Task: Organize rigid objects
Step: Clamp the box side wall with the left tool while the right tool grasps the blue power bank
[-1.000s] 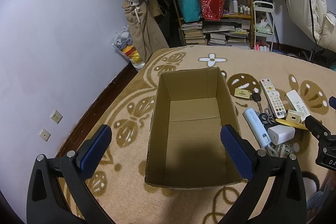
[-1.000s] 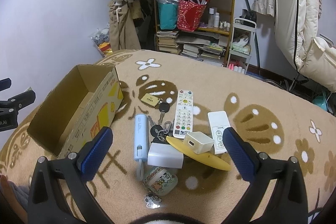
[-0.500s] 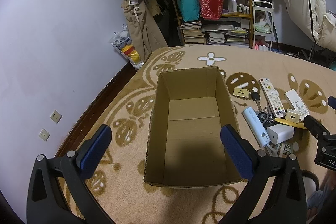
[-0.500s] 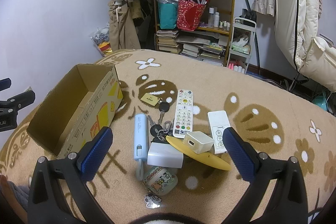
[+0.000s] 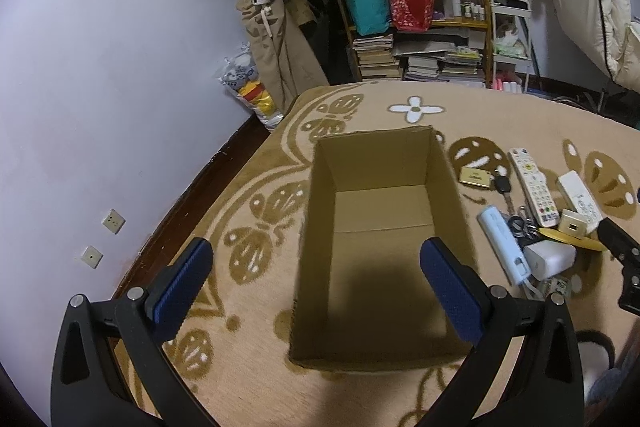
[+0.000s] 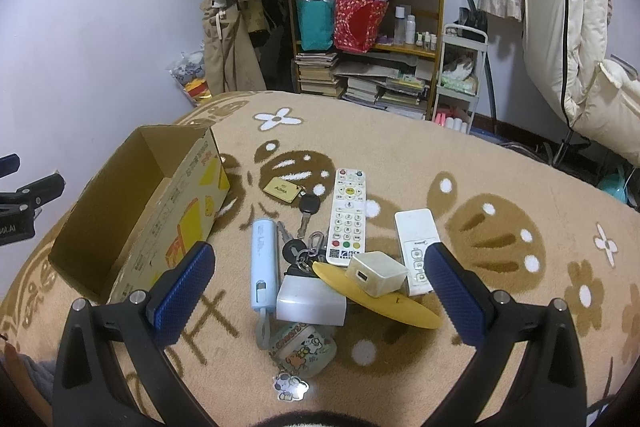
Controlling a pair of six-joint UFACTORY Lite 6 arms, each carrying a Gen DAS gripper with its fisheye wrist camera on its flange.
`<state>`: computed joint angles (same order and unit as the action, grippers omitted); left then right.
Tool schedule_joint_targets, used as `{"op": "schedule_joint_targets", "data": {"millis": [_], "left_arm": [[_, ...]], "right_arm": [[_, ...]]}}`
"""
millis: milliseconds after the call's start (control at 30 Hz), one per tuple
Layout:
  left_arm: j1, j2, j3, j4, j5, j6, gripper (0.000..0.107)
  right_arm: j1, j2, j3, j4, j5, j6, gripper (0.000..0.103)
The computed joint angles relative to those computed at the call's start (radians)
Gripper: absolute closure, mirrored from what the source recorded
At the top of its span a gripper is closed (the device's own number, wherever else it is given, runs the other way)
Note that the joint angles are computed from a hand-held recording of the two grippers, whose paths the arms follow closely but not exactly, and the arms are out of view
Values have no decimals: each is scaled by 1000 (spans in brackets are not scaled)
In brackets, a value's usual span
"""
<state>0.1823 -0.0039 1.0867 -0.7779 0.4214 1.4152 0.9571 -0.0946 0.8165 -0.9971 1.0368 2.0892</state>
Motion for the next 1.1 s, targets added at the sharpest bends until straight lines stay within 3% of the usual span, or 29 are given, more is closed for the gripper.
{"op": "schedule_joint_targets", "data": {"millis": [333, 1100], "left_arm": [[-26, 197, 187, 273, -9, -295, 4], [-112, 535, 464, 919, 31, -925, 5]], "right_arm": [[-129, 4, -15, -7, -171, -52, 0], [-299, 284, 147, -91, -454, -140, 0]]}}
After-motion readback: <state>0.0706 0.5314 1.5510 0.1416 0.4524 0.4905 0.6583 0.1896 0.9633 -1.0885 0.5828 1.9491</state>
